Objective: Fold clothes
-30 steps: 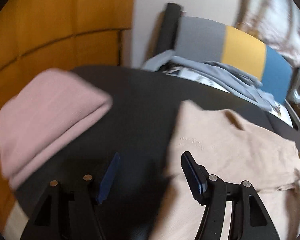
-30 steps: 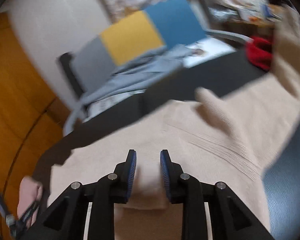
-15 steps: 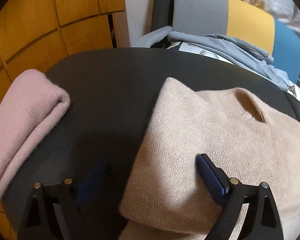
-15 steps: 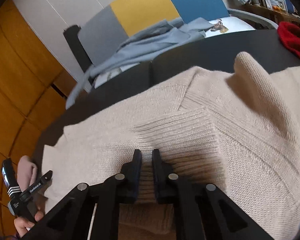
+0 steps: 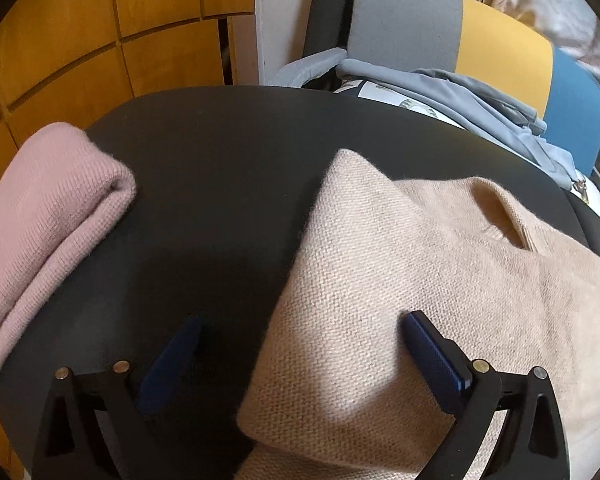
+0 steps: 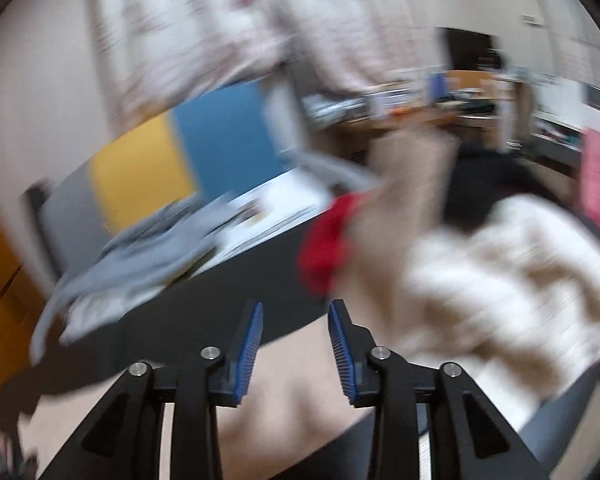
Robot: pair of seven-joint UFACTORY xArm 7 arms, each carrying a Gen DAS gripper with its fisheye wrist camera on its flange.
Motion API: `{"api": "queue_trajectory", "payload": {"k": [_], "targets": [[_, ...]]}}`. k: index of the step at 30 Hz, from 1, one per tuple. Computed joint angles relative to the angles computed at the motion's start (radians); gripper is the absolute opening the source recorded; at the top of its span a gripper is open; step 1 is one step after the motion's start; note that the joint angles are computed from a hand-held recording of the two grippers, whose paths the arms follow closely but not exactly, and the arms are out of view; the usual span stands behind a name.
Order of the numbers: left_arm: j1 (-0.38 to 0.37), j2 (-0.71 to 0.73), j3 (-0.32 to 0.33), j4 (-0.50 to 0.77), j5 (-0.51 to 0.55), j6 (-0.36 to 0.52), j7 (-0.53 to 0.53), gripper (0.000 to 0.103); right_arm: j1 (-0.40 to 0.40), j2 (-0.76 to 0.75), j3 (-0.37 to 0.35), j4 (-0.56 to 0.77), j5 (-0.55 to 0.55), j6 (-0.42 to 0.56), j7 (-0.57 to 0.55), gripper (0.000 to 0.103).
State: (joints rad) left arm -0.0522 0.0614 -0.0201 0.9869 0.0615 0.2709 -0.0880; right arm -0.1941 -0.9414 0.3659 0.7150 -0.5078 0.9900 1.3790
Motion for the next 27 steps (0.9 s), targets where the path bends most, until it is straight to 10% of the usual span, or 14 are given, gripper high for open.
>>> {"api": "queue_trajectory", "payload": {"k": [9, 12, 15, 19, 27], "targets": [[0.001, 0.014, 0.003, 0.010, 0.014, -0.005, -0.012, 0.103, -0.062, -0.069, -0.224, -0.099, -0.008, -0.156, -0.124, 0.037], [0.002, 0.021, 0.003, 0.016, 0.009, -0.004, -0.006, 0.103, -0.114, 0.005, -0.212, -0.056, 0.032, -0.139, -0.190, 0.035], [0.005, 0.024, 0.001, 0.020, -0.008, -0.004, 0.008, 0.103, -0.142, 0.016, -0.184, -0.043, 0.036, -0.139, -0.176, 0.006], [0.004, 0.029, 0.000, 0.038, -0.022, 0.020, 0.019, 0.103, -0.130, -0.021, -0.159, -0.044, 0.073, -0.181, -0.131, 0.005], [-0.028, -0.099, -0.062, 0.000, -0.533, 0.078, 0.493, 0.101, -0.054, 0.030, -0.058, 0.071, 0.139, -0.276, -0.131, 0.005]]}}
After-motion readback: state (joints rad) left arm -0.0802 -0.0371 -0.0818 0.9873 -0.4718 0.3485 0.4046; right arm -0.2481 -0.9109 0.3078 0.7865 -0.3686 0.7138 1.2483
